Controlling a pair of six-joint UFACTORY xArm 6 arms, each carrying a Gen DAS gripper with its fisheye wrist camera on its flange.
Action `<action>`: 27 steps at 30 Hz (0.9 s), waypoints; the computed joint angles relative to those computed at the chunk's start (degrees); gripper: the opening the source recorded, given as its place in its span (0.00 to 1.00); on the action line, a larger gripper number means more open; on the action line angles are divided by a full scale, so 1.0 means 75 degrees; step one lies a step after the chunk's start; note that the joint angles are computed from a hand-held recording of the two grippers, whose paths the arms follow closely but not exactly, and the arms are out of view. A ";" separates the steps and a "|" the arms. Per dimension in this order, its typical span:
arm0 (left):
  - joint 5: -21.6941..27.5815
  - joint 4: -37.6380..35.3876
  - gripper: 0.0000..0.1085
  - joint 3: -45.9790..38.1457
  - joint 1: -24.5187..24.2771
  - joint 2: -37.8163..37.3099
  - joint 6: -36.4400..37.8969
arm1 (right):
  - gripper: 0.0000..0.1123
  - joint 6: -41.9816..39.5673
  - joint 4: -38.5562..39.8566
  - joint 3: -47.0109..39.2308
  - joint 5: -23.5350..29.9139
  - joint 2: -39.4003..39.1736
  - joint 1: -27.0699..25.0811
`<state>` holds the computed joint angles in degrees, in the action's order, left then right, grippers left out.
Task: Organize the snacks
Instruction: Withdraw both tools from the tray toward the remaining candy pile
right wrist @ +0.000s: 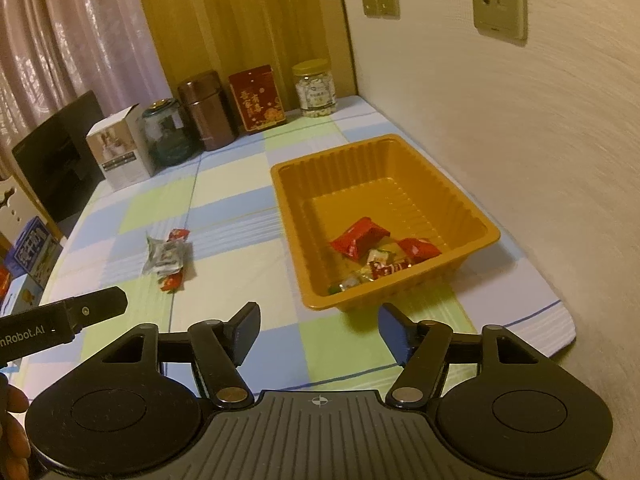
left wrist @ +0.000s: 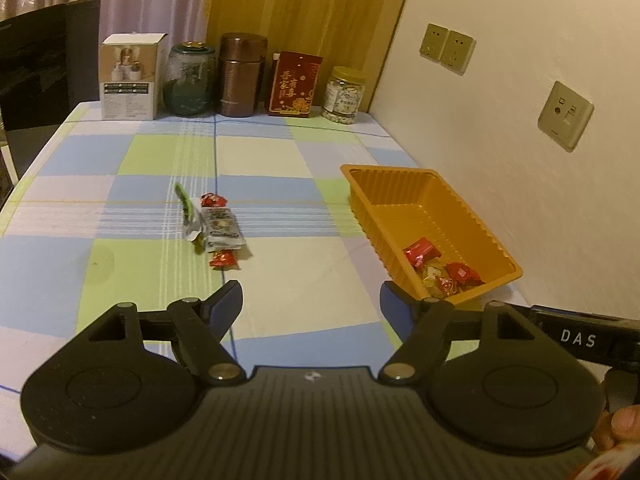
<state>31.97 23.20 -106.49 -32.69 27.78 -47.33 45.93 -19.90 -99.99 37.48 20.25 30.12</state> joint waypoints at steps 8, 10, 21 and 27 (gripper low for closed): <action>-0.0188 0.0173 0.68 0.0905 0.0181 -0.0559 -0.0322 | 0.60 -0.0195 0.0176 -0.0330 0.0101 0.0260 0.0173; -0.0209 0.0269 0.68 0.1068 0.0227 -0.0664 -0.0441 | 0.60 -0.0264 0.0223 -0.0427 0.0116 0.0340 0.0215; -0.0156 0.0556 0.68 0.1546 0.0389 -0.1006 -0.0761 | 0.60 -0.0423 0.0344 -0.0839 0.0200 0.0668 0.0333; -0.0100 0.0633 0.68 0.1680 0.0484 -0.1114 -0.0855 | 0.61 -0.0583 0.0494 -0.1105 0.0267 0.0866 0.0391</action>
<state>31.22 27.95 -93.90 -29.06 19.43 -53.75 41.55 -16.19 -108.27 39.48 26.74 33.05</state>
